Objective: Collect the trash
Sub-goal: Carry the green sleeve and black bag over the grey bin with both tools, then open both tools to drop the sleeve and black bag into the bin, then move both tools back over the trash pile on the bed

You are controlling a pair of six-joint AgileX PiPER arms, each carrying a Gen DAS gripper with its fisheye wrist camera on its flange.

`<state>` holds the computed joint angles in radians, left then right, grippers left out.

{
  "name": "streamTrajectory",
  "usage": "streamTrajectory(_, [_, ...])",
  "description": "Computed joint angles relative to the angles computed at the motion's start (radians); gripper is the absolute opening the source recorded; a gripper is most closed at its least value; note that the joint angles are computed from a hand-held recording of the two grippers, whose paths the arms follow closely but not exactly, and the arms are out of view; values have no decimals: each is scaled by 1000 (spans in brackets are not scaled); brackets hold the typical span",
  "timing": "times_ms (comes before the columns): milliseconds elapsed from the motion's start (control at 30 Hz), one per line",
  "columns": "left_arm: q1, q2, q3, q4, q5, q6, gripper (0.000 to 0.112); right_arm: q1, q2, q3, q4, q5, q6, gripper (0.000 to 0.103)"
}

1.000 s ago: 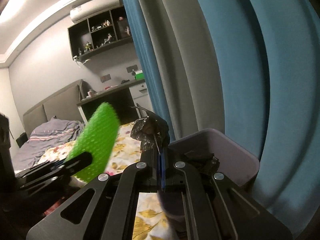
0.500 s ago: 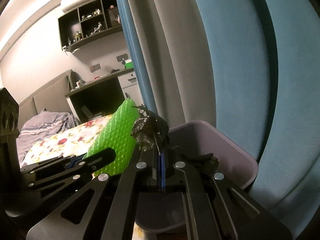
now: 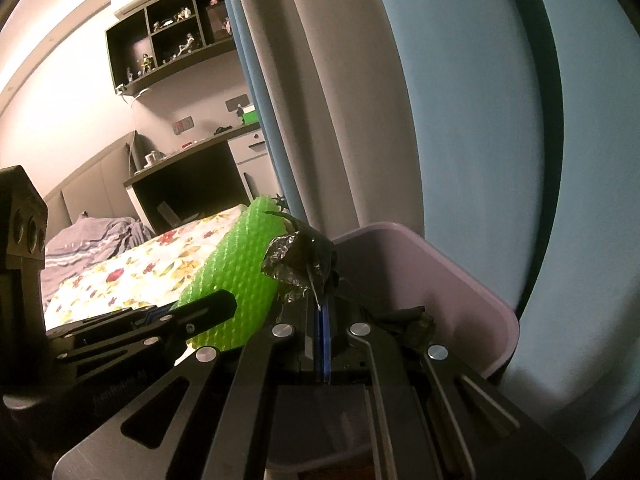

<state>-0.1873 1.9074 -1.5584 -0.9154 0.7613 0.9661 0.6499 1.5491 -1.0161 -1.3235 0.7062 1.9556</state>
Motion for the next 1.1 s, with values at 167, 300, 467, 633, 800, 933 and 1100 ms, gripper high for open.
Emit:
streamTrajectory(167, [4,39,-38,-3,37,-25,13,-10,-1,5,17,-14,-13,2])
streamTrajectory(300, [15,77,-90,0,99,-52,23,-12,-9,11,33,-17,-24,3])
streamTrajectory(467, [41,93,-110,-14,91,-93,74,-17,-30,24,52,-21,-26,22])
streamTrajectory(633, [64,37,-43,-36,11,-66,89,3,-46,32,27,4,3,49])
streamTrajectory(800, [94,-34,34,-39,-46,-77,92,62,-50,8,43,93,-15,63])
streamTrajectory(933, [124,-134,157,-67,-137,-10,93,162,-28,-30,56,257,-32,77])
streamTrajectory(1100, [179,-223,261,-88,-178,46,94,278,7,-64,54,412,-13,86])
